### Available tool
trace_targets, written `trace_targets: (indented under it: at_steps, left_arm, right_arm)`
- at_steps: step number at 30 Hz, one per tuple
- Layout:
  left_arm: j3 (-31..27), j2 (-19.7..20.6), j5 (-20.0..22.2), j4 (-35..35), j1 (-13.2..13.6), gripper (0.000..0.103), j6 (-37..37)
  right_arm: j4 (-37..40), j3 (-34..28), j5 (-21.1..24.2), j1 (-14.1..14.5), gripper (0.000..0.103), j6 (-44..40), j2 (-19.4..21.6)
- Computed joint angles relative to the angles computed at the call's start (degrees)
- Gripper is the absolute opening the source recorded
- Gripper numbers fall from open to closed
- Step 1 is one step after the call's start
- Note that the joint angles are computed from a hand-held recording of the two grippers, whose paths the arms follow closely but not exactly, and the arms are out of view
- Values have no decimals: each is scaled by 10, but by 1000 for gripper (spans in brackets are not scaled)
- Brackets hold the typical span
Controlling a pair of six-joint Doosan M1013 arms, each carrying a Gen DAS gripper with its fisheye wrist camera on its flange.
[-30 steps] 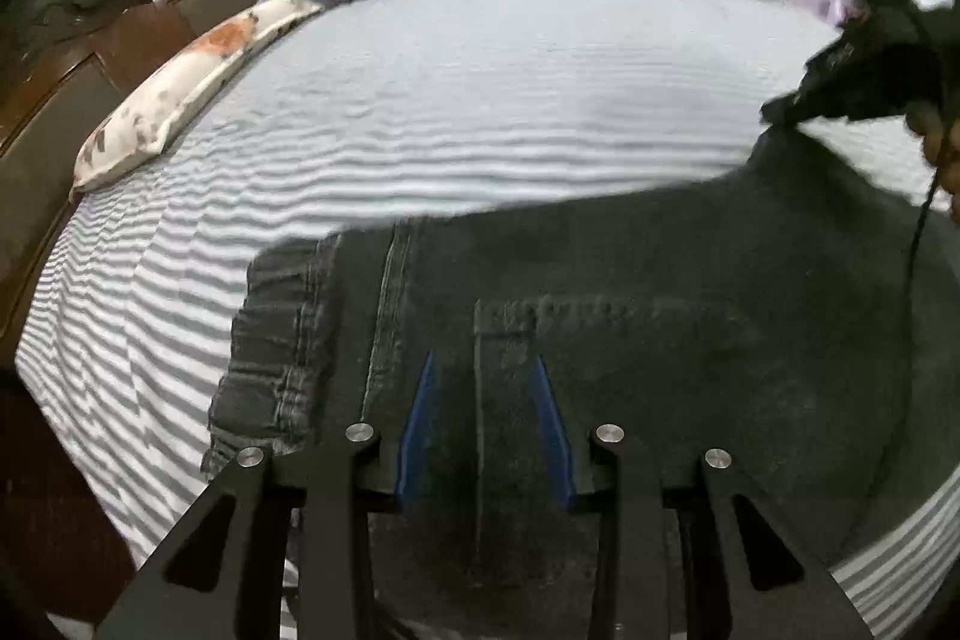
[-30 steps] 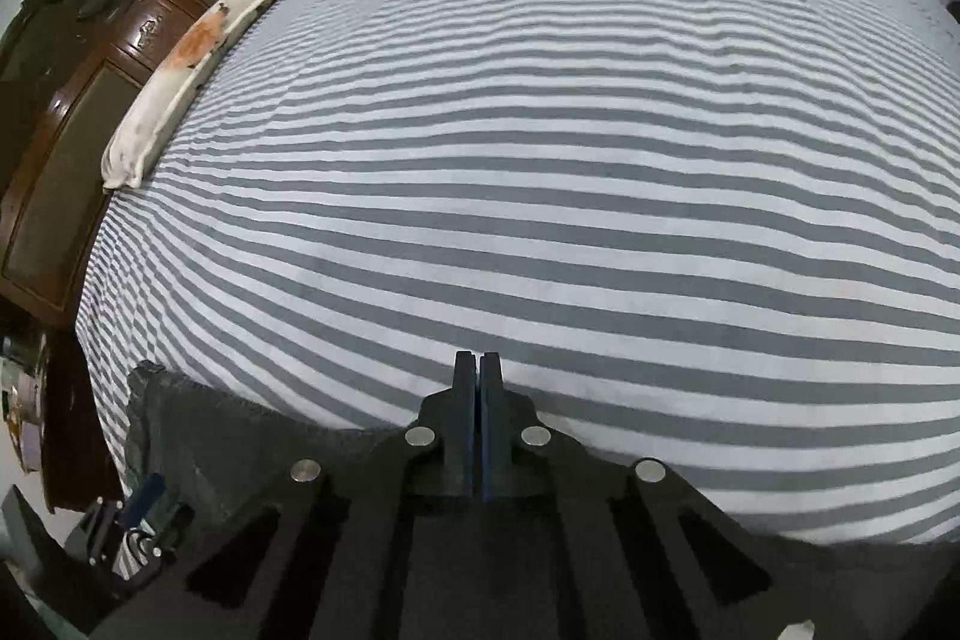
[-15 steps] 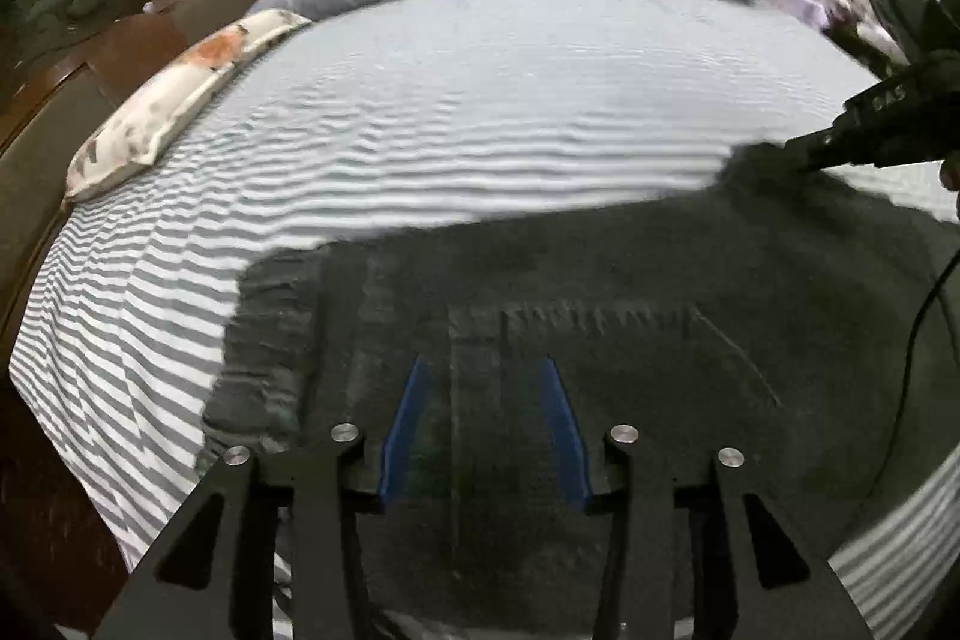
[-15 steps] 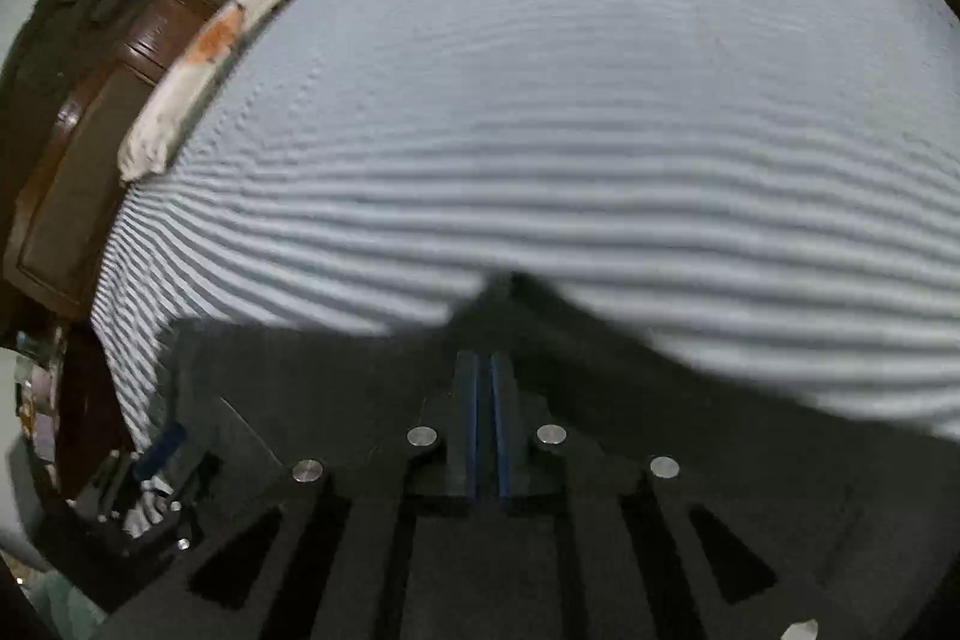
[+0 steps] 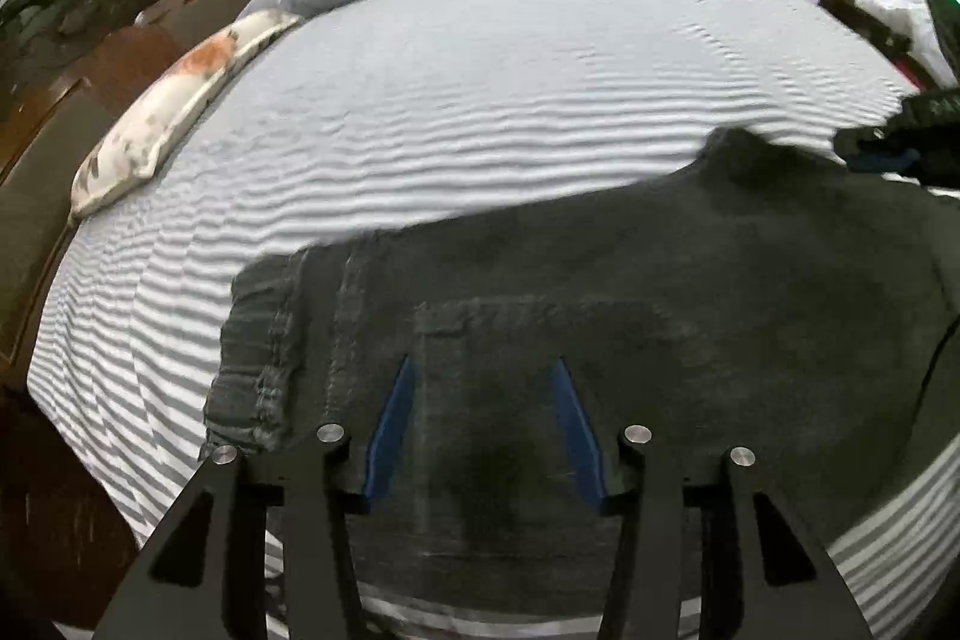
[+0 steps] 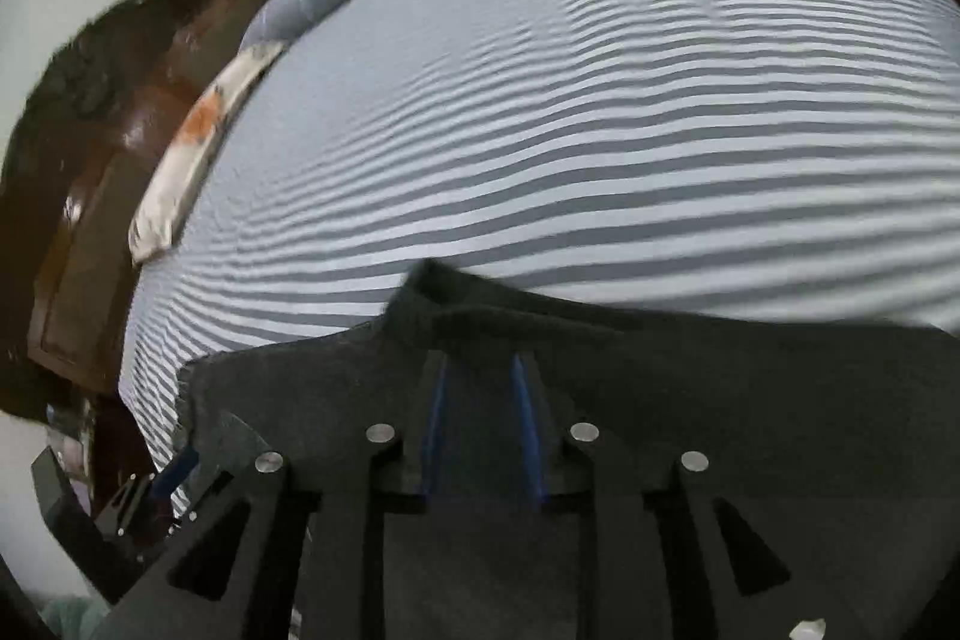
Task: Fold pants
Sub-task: 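Grasp the folded jeans at the back pocket with the left gripper while the right gripper grasps the fold edge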
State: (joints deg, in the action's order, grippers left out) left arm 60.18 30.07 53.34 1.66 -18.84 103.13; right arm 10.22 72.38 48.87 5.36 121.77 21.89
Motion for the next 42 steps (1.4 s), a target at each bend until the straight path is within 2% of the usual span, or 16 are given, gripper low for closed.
trace_targets:
  at_steps: [5, 9, 14, 16, 18, 23, 24, 28, 31, 37, 39, 40, 42]
  left_arm:
    - [10, -17, -3, -45, -25, 50, 55]
    - [13, -22, 8, -85, -48, 50, 107]
    - [12, -21, 27, -104, -78, 50, 132]
    - [14, -22, 28, -107, -88, 50, 142]
    - [12, -20, 33, -105, -99, 50, 145]
    - [3, -12, 48, -97, -120, 50, 135]
    - [-1, -9, 52, -96, -123, 50, 134]
    - [-10, 0, 65, -86, -136, 50, 117]
    - [-19, 8, 77, -76, -140, 50, 89]
    - [-68, 46, 155, -72, -137, 50, -7]
    - [-68, 48, 153, -65, -139, 50, -12]
    - [-67, 47, 150, -61, -141, 51, -11]
    - [-65, 47, 145, -50, -144, 52, -10]
  right_arm:
    - [-52, 126, -54, -24, 23, 86, -101]
    - [-129, 222, -45, -53, 23, 189, -184]
    - [-205, 325, -46, -108, 25, 303, -280]
    - [-213, 347, -54, -127, 28, 310, -298]
    - [-187, 373, -82, -163, 31, 270, -317]
    - [-126, 386, -105, -223, 31, 158, -314]
    - [-126, 381, -106, -219, 31, 154, -306]
    - [-59, 373, -99, -242, 31, 51, -284]
    - [-38, 376, -103, -246, 33, 5, -282]
    - [48, 393, -112, -250, 33, -99, -290]
    - [96, 397, -108, -253, 28, -147, -289]
    - [138, 398, -102, -257, 21, -185, -287]
    - [156, 397, -103, -254, 15, -207, -280]
